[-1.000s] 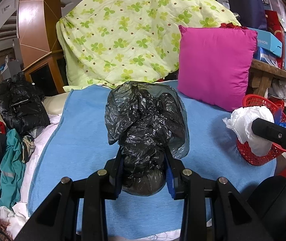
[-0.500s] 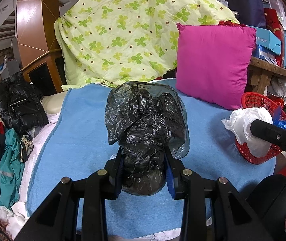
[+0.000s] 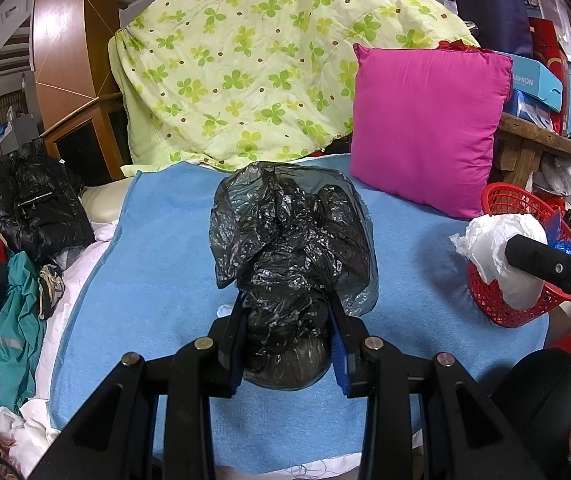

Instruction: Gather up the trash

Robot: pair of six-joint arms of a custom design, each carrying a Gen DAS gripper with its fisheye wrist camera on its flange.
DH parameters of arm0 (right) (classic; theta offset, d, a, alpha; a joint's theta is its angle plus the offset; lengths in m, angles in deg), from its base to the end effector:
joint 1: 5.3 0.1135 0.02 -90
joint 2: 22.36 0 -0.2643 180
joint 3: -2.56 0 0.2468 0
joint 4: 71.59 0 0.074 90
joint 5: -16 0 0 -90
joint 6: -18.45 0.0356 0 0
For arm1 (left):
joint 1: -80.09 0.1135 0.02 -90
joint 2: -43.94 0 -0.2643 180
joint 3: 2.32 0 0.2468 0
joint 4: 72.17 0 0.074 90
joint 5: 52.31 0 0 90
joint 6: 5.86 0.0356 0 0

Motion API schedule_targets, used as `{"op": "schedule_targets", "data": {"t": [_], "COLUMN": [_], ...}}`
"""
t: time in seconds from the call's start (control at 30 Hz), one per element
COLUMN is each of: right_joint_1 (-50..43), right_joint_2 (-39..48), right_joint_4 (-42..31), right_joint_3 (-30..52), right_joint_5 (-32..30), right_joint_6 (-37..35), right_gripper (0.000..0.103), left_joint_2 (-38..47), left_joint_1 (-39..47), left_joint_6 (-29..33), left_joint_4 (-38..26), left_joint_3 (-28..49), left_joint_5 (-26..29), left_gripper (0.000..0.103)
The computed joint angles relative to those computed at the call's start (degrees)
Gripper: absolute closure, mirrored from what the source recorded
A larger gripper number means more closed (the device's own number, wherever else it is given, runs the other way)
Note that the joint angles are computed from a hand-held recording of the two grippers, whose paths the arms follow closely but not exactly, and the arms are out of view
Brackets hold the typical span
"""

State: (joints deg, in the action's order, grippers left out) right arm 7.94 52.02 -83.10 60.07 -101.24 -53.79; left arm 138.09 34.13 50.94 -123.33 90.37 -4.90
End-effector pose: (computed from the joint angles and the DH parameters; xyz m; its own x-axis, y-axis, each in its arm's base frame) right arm 0.2668 0.0795 0.2462 -0.6223 0.1322 -0.7715 -0.4261 0.7696 0.4756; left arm 0.2583 -0.2325 0.2912 -0.5956 0.0360 -0.8025 -0.0986 0.9882 0.1176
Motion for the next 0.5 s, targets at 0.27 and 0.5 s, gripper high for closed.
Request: {"op": "schedule_targets", "data": {"t": [0.27, 0.5], "right_joint_1": [-0.70, -1.65], "right_joint_2": [-0.97, -1.64], "right_joint_4": [0.35, 0.79], "right_joint_3": [-0.68, -1.39], "right_joint_5": [-0.65, -1.42], "right_joint_6": [0.16, 0.36], "right_gripper": [0.063, 0.063], "left_joint_2": [-0.26, -1.59], "left_joint_1": [-0.20, -0.50], "left_joint_6": [0.96, 2.02], "left_joint_4": [0.60, 1.59], "left_joint_3": [-0.46, -2.05], "left_joint_5": [-0.32, -0.32], "left_gripper": [0.066, 0.066]}}
